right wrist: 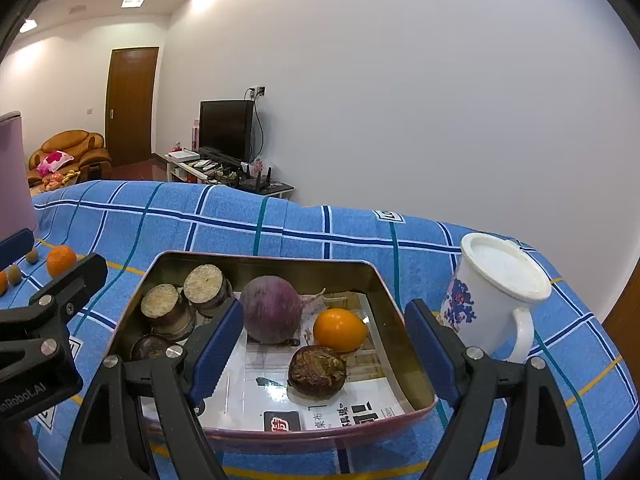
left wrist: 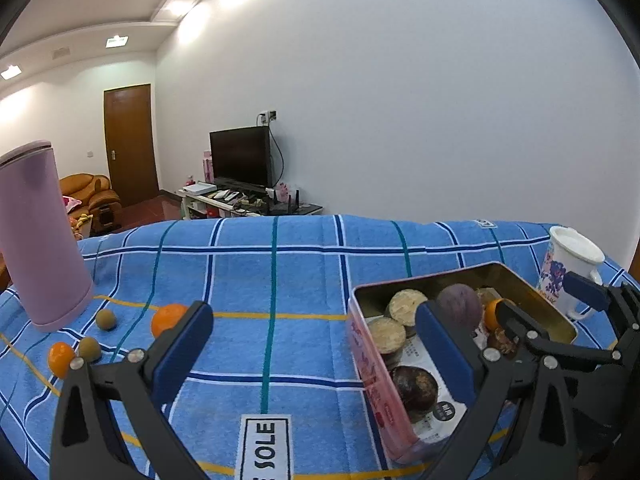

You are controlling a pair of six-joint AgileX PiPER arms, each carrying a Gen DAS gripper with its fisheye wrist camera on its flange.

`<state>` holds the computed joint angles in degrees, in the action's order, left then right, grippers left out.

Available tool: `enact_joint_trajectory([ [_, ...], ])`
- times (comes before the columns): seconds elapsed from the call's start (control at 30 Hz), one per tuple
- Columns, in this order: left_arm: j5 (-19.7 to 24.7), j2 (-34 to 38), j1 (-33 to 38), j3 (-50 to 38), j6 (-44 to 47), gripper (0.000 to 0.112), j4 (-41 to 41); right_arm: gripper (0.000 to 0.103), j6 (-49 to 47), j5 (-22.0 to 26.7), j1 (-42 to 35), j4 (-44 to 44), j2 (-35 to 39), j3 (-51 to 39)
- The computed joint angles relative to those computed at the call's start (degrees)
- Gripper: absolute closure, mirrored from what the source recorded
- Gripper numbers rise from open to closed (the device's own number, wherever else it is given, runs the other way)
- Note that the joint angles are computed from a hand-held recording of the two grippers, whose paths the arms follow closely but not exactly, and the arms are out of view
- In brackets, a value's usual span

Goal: Organize fruits
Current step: 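Move both tools back toward the remaining oranges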

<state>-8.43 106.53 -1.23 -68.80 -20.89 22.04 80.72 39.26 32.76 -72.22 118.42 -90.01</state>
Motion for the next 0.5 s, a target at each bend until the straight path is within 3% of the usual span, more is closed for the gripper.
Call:
enact_joint_trajectory([
  [0.17,-0.27,-0.11,0.39,0.32,4.22,0.009,-3.88,0.019,-0.71,0.38,0.15,0.76,0.35,-0.73],
  [0.5,-0.11,-0.43,1.38,0.9,3.34,0.009,-2.74,0.019,1.28,0.01,-0.11,1.05,-0.34,0.15],
])
